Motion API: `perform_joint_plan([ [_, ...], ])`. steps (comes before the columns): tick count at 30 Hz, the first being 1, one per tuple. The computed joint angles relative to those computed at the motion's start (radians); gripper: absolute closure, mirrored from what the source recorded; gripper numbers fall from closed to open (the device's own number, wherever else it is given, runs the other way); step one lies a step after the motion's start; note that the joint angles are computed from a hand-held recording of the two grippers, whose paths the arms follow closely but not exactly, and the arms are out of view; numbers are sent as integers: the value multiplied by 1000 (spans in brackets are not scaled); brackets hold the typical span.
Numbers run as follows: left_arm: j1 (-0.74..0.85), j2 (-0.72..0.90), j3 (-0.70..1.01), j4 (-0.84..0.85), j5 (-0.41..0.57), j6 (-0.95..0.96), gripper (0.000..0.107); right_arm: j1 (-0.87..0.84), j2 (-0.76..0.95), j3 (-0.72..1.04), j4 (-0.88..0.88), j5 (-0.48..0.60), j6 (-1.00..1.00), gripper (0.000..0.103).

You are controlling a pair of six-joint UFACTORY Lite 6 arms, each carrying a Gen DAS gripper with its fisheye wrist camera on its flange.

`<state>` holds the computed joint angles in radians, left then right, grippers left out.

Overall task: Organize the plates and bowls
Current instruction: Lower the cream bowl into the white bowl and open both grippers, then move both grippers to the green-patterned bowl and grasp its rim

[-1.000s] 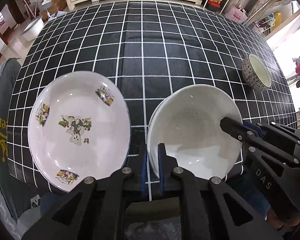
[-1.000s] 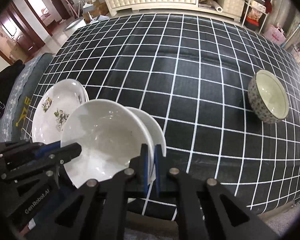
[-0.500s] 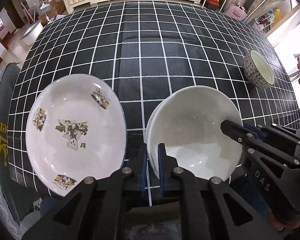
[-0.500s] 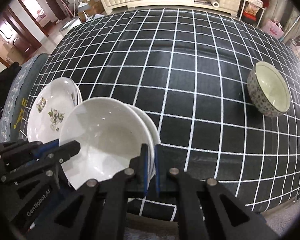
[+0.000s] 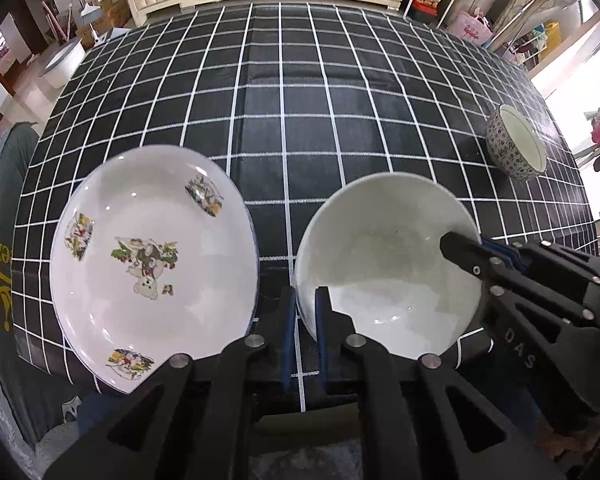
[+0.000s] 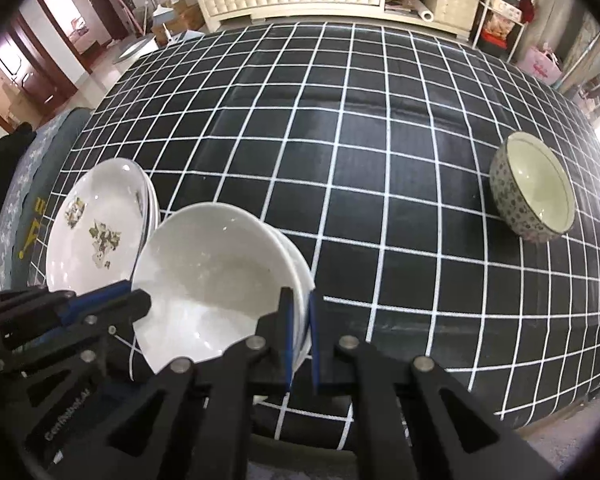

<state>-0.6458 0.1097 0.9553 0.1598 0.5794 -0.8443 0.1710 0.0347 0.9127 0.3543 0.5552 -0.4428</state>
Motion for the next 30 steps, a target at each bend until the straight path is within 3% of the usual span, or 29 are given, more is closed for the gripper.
perform_joint_plan([
  [8,0,-69,-27,9,6,-20,99,-31,-37,2,2,41,-35,90],
  [10,-11,-92,-25,25,14,-35,99,-49,-62,3,29,57,-63,82],
  [12,-27,-113,-12,55,33,-57,99,-66,-90,7,45,71,-81,64],
  [14,-46,-139,8,90,53,-78,98,-93,-126,9,58,79,-109,57],
  [22,-135,-107,196,260,153,-200,66,-291,-192,106,162,184,-278,43],
  [27,-179,-28,346,334,167,-231,52,-386,-193,180,169,171,-306,31],
  [30,-203,52,457,365,183,-242,50,-460,-154,249,210,193,-355,29],
])
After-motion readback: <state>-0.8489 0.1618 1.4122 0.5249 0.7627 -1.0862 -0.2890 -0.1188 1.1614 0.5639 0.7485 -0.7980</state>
